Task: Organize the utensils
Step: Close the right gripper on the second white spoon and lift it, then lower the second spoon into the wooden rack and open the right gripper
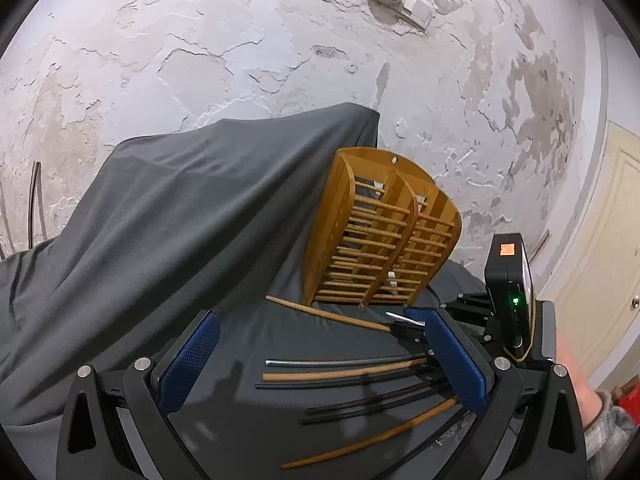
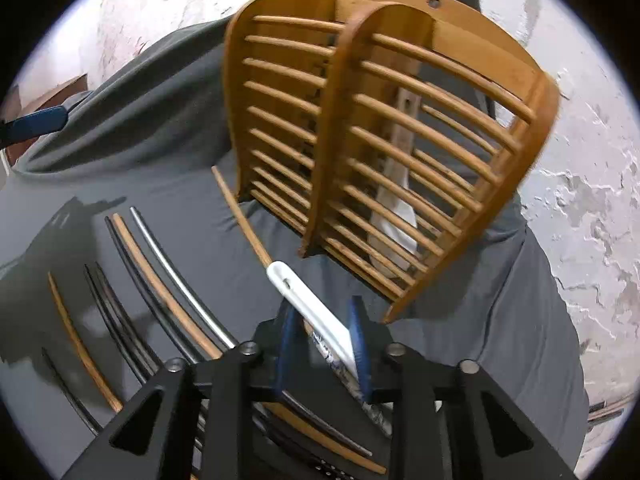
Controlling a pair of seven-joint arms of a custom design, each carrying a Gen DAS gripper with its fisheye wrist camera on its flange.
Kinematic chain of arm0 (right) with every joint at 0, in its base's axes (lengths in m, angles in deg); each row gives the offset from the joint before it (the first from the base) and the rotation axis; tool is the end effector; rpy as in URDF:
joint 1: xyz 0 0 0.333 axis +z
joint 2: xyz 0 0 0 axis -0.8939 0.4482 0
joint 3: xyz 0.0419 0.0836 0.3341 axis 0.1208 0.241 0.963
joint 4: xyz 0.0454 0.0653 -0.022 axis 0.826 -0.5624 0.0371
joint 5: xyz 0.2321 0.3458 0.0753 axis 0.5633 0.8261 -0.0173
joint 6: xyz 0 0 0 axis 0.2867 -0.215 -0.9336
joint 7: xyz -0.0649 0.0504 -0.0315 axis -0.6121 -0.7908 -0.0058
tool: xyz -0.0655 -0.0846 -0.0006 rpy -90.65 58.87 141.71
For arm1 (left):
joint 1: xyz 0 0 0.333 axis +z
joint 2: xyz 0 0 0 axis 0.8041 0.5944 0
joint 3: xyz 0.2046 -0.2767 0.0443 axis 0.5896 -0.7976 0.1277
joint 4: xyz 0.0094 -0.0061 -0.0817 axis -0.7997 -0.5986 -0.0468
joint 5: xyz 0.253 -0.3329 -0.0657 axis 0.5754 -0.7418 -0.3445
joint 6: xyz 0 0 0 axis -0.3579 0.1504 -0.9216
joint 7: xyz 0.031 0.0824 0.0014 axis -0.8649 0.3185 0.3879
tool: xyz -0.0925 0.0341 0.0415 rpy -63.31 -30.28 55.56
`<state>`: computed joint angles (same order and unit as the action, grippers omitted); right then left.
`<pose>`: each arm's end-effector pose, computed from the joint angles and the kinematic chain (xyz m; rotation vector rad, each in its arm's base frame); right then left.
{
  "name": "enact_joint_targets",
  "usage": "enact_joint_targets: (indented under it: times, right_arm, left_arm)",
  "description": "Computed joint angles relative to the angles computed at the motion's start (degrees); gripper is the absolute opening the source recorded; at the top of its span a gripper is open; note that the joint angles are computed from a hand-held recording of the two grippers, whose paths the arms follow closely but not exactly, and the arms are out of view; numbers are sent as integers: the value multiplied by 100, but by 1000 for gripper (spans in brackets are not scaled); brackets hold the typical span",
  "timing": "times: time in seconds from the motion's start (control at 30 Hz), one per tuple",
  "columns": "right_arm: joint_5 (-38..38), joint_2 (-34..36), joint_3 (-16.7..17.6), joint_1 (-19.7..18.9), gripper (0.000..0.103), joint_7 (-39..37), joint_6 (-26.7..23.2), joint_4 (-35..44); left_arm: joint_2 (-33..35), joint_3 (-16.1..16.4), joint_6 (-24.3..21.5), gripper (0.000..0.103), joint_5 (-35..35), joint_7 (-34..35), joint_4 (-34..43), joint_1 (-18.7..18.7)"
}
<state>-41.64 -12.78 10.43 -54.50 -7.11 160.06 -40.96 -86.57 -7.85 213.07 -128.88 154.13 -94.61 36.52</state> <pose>0.6292 0.0990 0.5232 -2.2753 0.9319 -0.7607 0.5650 -0.1507 0.5634 -1.6504 1.6515 -1.3063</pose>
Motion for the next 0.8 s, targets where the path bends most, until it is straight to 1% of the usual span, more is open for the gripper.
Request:
enact_joint_targets:
  times: [0.07, 0.13, 0.27, 0.37, 0.4, 0.43, 0.5, 0.53, 0.57, 0.63, 0.67, 0.73, 0.8]
  right_arm:
    - [118, 21, -24, -38, 23, 24, -165, 132]
    - [344, -2, -15, -65, 20, -49, -245, 163]
    - [1309, -177, -49, -147, 11, -532, -536, 247]
    - [2293, -502, -252, -184, 8, -1071, -1078, 224]
    - [2560, -507, -330, -180, 8, -1152, -1288, 329]
    - [2999, -574, -431, -208, 7, -1309, -1639, 391]
    - [3514, -711, -516, -198, 7, -1532, -1951, 395]
    - [3799, -764, -573, -199, 7, -1701, -2109, 444]
    - [4116, -824, -562, -150, 7, -1832, -2105, 441]
    - [4692, -895, -638, -142, 7, -1930, -2252, 527]
    - [4811, -832, -663, -153, 7, -1902, -2275, 654]
    - [5033, -719, -650, -168, 7, -1791, -2221, 919]
    - [5264, -583, -617, -190, 7, -1789, -2142, 1178]
  left_arm:
    - [-16, 47, -8, 103, -206, 164, 20, -54]
    - [-33, 36, 0, 103, -207, 156, -2, -39]
    - [-45, -32, 13, 103, 267, -294, -78, 80]
    - [-54, 5, 43, 103, 488, -524, -117, 67]
    - [-54, 77, 39, 103, 396, -452, -105, -9]
    - [-50, 129, 27, 103, 309, -383, -88, -64]
    - [-34, 202, 1, 103, 66, -179, -34, -152]
    - [-27, 253, -26, 103, -207, 63, 15, -222]
    - [-20, 307, -92, 103, -629, 440, 90, -299]
    - [-7, 230, -184, 103, -950, 727, 167, -232]
    - [-4, 169, -215, 103, -1005, 788, 183, -176]
    - [7, -3, -203, 103, -791, 626, 160, -10]
    - [15, -98, -209, 103, -624, 497, 140, 87]
